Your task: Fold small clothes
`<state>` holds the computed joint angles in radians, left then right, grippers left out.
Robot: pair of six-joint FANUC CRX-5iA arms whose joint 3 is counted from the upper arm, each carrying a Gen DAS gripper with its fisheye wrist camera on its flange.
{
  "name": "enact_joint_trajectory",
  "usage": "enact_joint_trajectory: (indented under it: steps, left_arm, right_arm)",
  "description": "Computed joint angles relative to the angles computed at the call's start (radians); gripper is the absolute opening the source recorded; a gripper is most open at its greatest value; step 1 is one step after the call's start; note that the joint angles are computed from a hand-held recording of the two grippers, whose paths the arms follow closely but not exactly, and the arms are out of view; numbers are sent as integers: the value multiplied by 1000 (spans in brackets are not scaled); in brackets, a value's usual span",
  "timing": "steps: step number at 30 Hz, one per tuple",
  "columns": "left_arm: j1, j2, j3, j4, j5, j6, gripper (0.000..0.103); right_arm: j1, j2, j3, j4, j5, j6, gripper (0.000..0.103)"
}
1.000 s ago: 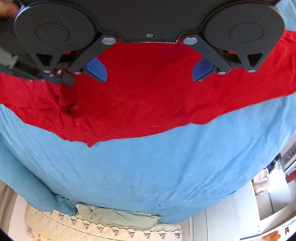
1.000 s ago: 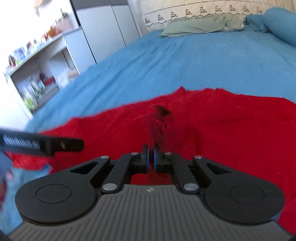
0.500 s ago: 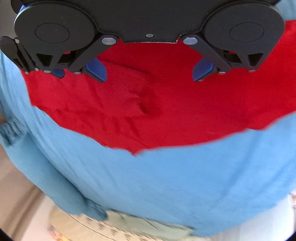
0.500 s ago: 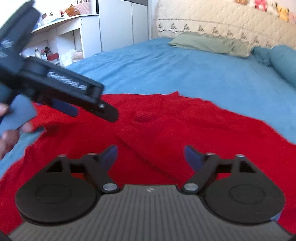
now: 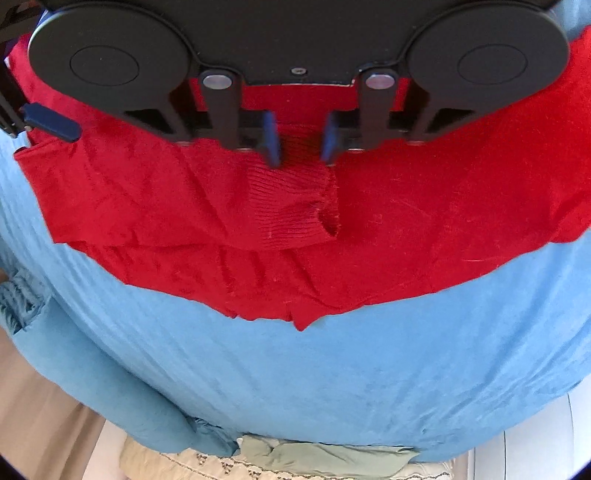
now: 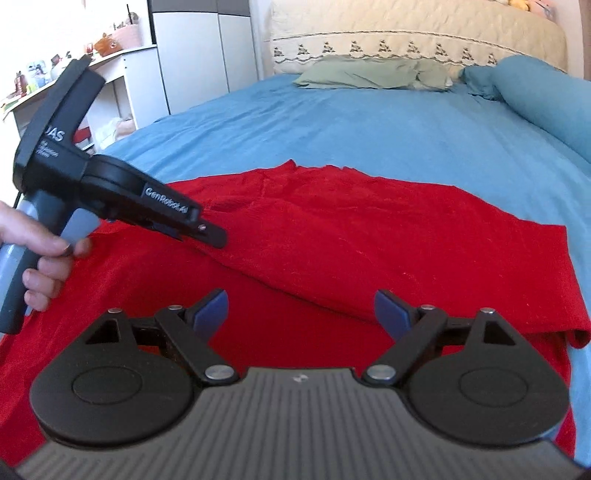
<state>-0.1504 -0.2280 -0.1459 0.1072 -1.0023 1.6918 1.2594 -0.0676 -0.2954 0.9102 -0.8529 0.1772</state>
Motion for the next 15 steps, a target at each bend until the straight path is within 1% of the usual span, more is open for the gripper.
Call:
enact_joint_trajectory:
  steps: [1, 2, 4, 9, 13, 15]
  left_arm:
    - [2, 0, -2, 5, 5, -2, 13]
    - [8, -5, -8, 16, 9, -7, 11]
    - [6, -9, -3, 5, 15, 3, 8]
    - [-13, -34, 33, -90, 16, 33, 8]
    - [10, -89, 41, -159, -2, 48, 8]
    - [22, -124, 39, -212, -20, 63, 8]
  right_arm:
    - [-1, -1, -2, 3, 1, -5, 102]
    - [0, -2, -4, 7, 2, -9, 102]
    - [1, -1, -2, 13, 0, -8, 102]
    - [7, 0, 5, 27, -5, -2, 102]
    - [17, -7, 8, 39, -16, 6, 102]
    - [21, -8, 12, 40, -22, 8, 102]
